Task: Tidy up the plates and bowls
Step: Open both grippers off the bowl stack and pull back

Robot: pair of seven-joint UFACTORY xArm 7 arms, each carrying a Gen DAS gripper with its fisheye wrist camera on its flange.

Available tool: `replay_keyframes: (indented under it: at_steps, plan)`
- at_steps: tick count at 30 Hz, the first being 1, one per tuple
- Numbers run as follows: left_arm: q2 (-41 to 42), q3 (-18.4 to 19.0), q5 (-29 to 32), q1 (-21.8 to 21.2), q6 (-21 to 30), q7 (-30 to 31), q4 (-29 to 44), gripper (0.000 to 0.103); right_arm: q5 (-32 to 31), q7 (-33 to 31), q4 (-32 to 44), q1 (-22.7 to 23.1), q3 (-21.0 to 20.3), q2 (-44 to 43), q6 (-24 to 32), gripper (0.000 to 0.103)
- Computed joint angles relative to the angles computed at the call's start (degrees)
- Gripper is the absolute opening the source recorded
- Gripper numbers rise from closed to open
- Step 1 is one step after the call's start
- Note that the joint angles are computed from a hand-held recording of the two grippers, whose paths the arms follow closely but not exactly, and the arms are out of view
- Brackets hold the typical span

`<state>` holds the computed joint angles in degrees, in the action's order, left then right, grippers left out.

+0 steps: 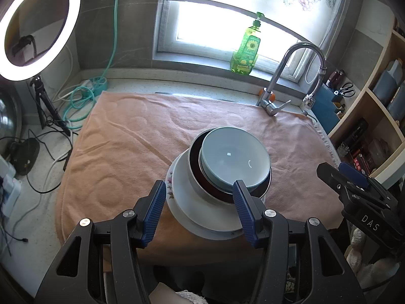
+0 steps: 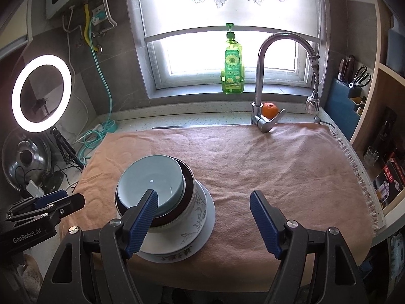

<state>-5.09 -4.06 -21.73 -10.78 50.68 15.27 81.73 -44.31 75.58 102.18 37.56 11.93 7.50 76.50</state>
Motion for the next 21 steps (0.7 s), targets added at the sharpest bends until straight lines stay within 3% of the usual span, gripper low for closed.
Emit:
replay_keyframes:
  at_steps: [21]
  plan:
    - [0.40, 0.06, -0.83, 0.11, 0.52, 0.73, 0.28, 0.054, 1.00, 0.14, -0.19, 0.01, -0.19, 0.35, 0.05, 0.072]
